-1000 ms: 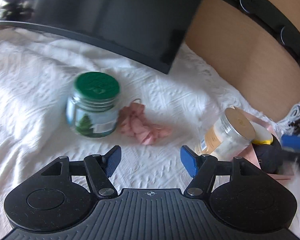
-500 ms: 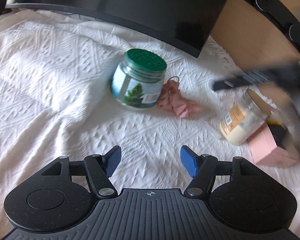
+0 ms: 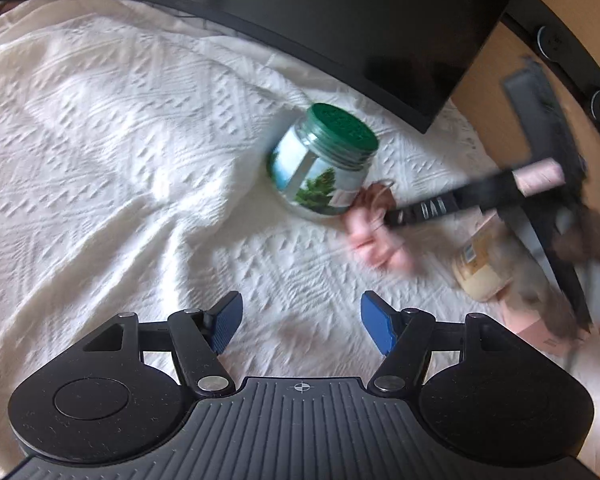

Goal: Organize soft objects
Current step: 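Move both open tools back toward the pink scrunchie and clear plastic piece, then grasp the pink scrunchie with the left tool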

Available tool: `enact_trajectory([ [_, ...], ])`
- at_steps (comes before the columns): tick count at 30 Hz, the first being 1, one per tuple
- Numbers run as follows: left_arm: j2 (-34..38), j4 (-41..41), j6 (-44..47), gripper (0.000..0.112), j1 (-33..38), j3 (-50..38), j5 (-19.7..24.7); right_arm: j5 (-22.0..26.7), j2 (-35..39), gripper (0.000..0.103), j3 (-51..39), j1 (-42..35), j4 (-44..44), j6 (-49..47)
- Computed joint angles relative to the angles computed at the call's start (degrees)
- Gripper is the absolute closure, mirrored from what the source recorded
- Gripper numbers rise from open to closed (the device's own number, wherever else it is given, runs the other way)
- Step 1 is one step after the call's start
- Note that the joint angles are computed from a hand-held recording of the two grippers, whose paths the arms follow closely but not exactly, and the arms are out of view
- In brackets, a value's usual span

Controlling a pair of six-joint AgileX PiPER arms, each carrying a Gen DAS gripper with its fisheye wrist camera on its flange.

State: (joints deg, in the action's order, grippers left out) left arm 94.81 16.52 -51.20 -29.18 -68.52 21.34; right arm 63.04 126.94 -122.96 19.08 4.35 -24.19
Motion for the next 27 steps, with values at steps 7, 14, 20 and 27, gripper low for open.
enact_trajectory([
  [7,8.22,-3.13,7.57,0.043,-0.7,-12.67,2.45,-11.9,-15.95,0.076,26.99,-3.29,12.04,-8.88],
  [14,21.59,-7.17,17.38,0.043,-2.21,-31.56,11.69,-24.68,-29.33,0.057,45.91,-11.1,20.35,-13.28],
  [20,26.85,-6.5,18.74,0.077,-3.22,-38.38,14.77,-32.65,-33.38,0.057,56.39,-14.83,24.02,-18.93],
  [27,25.82,-6.06,17.9,0.09,-2.84,-39.11,19.36,-37.35,-29.76,0.059,55.68,-14.19,30.79,-23.68],
])
